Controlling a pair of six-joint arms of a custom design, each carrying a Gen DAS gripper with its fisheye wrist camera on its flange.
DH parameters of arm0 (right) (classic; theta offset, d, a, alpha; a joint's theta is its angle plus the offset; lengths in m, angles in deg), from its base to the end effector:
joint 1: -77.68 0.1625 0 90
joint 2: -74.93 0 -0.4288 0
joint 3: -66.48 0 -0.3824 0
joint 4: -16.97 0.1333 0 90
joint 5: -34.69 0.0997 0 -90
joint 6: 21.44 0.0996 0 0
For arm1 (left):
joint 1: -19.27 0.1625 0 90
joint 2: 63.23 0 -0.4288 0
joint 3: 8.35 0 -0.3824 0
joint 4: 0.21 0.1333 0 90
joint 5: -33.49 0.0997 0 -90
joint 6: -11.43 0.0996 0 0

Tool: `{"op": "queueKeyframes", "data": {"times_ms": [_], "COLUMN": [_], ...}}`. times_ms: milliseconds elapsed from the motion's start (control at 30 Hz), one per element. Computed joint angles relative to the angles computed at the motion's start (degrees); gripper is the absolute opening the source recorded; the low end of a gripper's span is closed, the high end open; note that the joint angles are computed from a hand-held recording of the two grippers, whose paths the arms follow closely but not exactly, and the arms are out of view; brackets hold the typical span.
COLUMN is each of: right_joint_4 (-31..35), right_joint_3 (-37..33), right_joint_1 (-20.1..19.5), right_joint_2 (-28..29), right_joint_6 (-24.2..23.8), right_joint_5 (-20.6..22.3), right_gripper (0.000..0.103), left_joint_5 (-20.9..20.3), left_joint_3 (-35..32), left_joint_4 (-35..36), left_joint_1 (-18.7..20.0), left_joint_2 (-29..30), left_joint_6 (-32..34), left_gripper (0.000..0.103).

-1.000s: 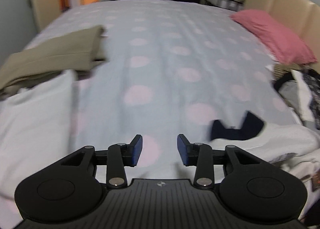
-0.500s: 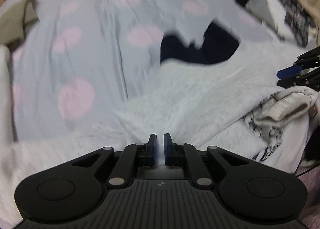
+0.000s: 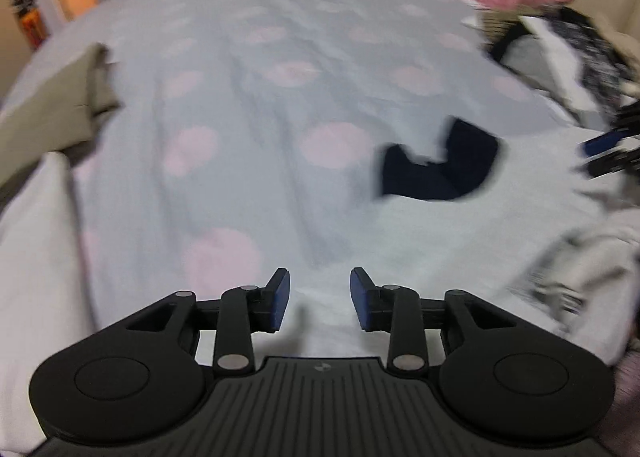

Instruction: Fold clothes

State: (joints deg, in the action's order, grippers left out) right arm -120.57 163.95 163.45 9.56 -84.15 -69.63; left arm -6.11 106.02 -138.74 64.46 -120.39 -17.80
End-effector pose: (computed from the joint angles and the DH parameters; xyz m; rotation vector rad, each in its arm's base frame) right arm 0.0623 -0.6308 0.2826 1.3183 -2.4521 0.1219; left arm -0.2235 -0.5230 0.1235 0.3938 2.2713 -0.5131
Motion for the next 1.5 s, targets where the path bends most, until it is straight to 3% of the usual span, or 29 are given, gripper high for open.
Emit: {"op": "queueKeyframes", "data": {"times_ms": [167, 300, 433, 633, 833, 967, 1067, 1133, 1200, 1233, 1300, 1500], "right_joint_4": [-4.9, -7.0, -6.7, -7.5, -4.8, 1.0, -1.6, -1.4, -3.9, -5.4, -7.7, -10.8], "right_joint_3": [-4.3, -5.3, -5.2, -5.7, -10.3, -12.8, -10.3, -9.5, -7.6, -6.7, -4.9, -1.7], "right_joint_1": [0.0, -0.3, -1.3, -1.6, -1.6, -2.2, -2.5, -2.1, -1.4, -1.1, -0.6, 0.1], "right_joint_2": [4.2, 6.5, 7.0, 7.0, 9.7, 11.5, 10.7, 10.1, 9.4, 9.0, 7.9, 4.4], "right_joint_6": [2.7, 2.2, 0.5, -1.2, 3.2, 5.0, 3.0, 1.6, -2.4, -4.5, -8.0, -12.1], "right_joint_5": [-1.6, -4.2, -4.2, -2.8, -2.6, -5.2, -5.0, -5.0, -5.7, -6.0, -5.8, -3.9], "right_gripper": [0.037, 0.052, 0.062, 0.064, 0.064, 0.063, 0.057, 0.036, 0.025, 0.020, 0.018, 0.014], "left_joint_5": [-2.3, -2.9, -2.4, 3.6, 2.5, 4.1, 3.9, 3.3, 1.9, 1.9, 1.9, 3.3], "left_joint_3": [-1.6, -1.8, -0.8, -0.5, -1.6, -0.7, -0.9, -1.1, -0.8, -0.8, -0.5, 1.5], "left_joint_4": [3.9, 8.5, 6.4, 5.2, 5.7, 5.0, 5.4, 5.2, 3.5, 3.3, 3.1, 0.9], "left_joint_1": [3.0, 3.7, 4.3, 2.4, 4.3, 4.3, 4.5, 4.6, 4.4, 4.1, 3.6, 1.4], "left_joint_2": [1.4, 3.1, 3.5, 4.8, 5.3, 6.0, 6.2, 6.2, 6.3, 6.5, 6.7, 5.7], "left_joint_6": [0.3, -1.2, -1.3, 1.8, 0.7, 0.2, -0.8, -0.3, 1.8, 2.4, 2.5, 1.8], "left_gripper": [0.031, 0.037, 0.038, 0.040, 0.046, 0.062, 0.062, 0.054, 0.033, 0.029, 0.018, 0.005]}}
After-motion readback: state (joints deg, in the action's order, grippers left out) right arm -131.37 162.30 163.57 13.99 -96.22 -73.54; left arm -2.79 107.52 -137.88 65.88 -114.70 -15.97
